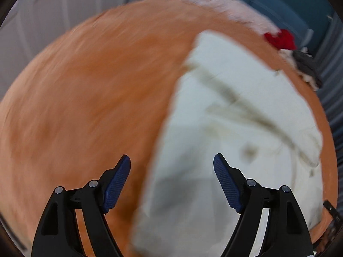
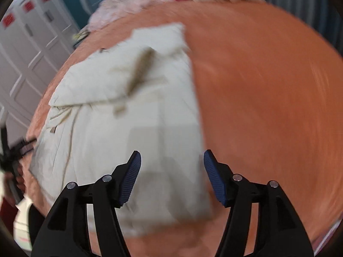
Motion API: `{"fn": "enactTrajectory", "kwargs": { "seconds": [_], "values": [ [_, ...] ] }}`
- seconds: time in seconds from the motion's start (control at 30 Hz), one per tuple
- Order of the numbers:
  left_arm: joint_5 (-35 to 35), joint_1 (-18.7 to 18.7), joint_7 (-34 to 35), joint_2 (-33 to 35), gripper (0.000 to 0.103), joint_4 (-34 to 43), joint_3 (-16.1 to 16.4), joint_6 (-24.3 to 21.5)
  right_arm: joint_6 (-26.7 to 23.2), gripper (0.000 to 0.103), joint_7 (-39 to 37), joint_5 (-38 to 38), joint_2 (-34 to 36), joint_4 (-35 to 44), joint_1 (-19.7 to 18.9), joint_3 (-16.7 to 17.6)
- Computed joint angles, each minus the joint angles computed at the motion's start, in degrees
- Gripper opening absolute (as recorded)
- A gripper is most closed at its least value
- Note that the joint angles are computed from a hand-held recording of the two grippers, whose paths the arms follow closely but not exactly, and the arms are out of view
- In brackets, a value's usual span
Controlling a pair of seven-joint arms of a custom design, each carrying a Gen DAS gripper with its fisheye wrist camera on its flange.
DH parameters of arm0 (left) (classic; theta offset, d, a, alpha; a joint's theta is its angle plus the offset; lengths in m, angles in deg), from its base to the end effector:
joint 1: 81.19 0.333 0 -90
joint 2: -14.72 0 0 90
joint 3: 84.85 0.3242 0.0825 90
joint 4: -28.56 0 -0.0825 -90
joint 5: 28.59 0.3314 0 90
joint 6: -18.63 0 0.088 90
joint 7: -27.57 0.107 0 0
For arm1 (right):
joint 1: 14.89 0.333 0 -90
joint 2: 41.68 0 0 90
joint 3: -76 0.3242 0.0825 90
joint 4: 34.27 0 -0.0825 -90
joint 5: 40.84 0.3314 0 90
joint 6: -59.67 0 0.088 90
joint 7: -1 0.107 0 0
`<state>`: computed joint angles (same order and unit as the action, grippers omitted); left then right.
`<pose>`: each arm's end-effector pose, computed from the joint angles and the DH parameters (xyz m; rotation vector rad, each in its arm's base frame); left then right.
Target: Fold large clothes
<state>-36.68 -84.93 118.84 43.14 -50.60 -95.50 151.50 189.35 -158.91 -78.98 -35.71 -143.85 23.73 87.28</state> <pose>0.6765 -0.1451 0.5030 -1.9074 2.2364 -0.7162 0.3786 0.4183 0.5019 -1.1170 2.3532 -0.4075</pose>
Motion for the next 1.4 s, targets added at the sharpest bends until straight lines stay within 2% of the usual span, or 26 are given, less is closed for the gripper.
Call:
{"fn": "enactTrajectory", "kwargs": {
  "seconds": [0.07,0.1,0.13,0.23,0.3,0.33,0.37,0.4,0.43,0.47,0.5,0.6,0.67,0.8,0.9,0.97,1.03,1.1,1.17,1.23,1.33,1.4],
  "values": [
    [-2.3,2.0,-0.2,-1.0,0.077,-2.6,-0.1,-1.9,4.5,0.060,6.4,-0.8,-2.1,-4.9,0.1,0.1],
    [-5.6,3.8,1.7,-2.3,0.077,-5.5,-1.2,-0.4,6.5,0.060,9.9,-2.0,-2.6,-6.6,0.0,0.2],
    [-6.6,4.1,2.4,-3.4,0.077,-7.3,-1.4,1.1,8.6,0.060,12.7,-3.4,-2.7,-8.0,-0.4,0.1],
    [-6.6,3.1,1.4,-4.7,0.077,-9.2,-0.8,2.2,6.7,0.060,15.8,-5.2,-1.1,-6.4,0.0,0.6],
    [-5.4,2.0,-0.6,-4.8,0.077,-10.0,-0.1,3.1,9.4,0.060,19.9,-8.1,-0.9,-7.1,-0.2,0.0],
    [-5.0,1.6,-1.2,-5.0,0.076,-10.2,0.0,3.3,11.8,0.056,23.9,-10.8,-1.0,-7.9,-0.2,-0.4],
    [-5.0,1.6,-1.4,-5.0,0.073,-9.9,-0.1,2.8,13.9,0.044,26.9,-12.9,-1.0,-8.6,-0.4,-0.8],
    [-6.2,1.9,-0.5,-4.7,0.051,-9.2,-1.0,1.6,15.2,0.034,29.0,-14.0,-0.8,-9.0,-0.5,-0.8],
    [-7.9,2.7,1.1,-4.4,0.038,-8.6,-1.9,0.3,16.5,0.020,31.1,-15.1,-0.5,-8.9,-0.7,-1.0],
    [-9.2,3.2,2.1,-4.1,0.021,-7.5,-2.4,-1.5,16.2,0.015,32.0,-15.7,0.0,-8.1,-0.5,-1.0],
    [-9.7,3.1,2.6,-4.0,0.009,-6.8,-2.6,-2.4,15.4,0.012,31.9,-15.6,0.1,-7.5,-0.3,-0.9],
    [-10.9,2.9,5.1,-6.4,0.006,-8.4,-2.7,-1.3,12.4,0.008,28.4,-14.9,-0.2,-5.3,0.5,-0.3],
    [-14.1,4.1,8.9,-9.4,0.005,-10.7,-3.3,-0.7,10.1,0.007,25.3,-14.6,-1.1,-4.0,1.3,0.5],
    [-18.3,5.3,17.7,-17.6,0.005,-16.1,-2.5,-2.9,4.9,0.006,9.4,-6.3,-1.5,0.9,3.1,3.2],
    [-19.3,5.9,24.9,-26.6,0.005,-22.3,0.3,-9.5,-0.3,0.006,-4.7,4.7,-1.4,5.3,5.7,5.9],
    [-18.6,5.7,27.2,-30.8,0.005,-24.6,2.7,-14.9,-1.5,0.006,-8.7,10.5,-2.0,6.5,7.4,7.0],
    [-17.7,6.0,27.8,-34.8,0.005,-25.5,5.2,-21.9,-2.6,0.006,-9.7,13.5,-2.9,7.8,9.1,7.8],
    [-18.2,6.1,26.5,-36.8,0.005,-24.5,7.0,-26.0,-5.5,0.006,-8.0,11.8,-3.6,10.6,10.7,8.4],
    [-20.1,5.8,25.9,-37.5,0.005,-23.2,7.8,-25.6,-10.0,0.006,-8.0,7.6,-3.1,14.5,11.5,8.3],
    [-23.4,5.1,25.7,-36.2,0.005,-20.7,7.9,-22.8,-12.8,0.006,-7.5,0.8,-3.5,16.4,11.3,7.2],
    [-24.7,3.3,25.1,-31.3,0.005,-15.8,5.9,-14.4,-9.9,0.006,-4.6,-7.9,-5.9,13.7,8.0,4.9],
    [-21.9,2.1,22.3,-26.0,0.005,-10.9,4.1,-9.3,-7.3,0.006,-3.0,-10.8,-6.4,12.1,5.1,3.8]
  ]
}}
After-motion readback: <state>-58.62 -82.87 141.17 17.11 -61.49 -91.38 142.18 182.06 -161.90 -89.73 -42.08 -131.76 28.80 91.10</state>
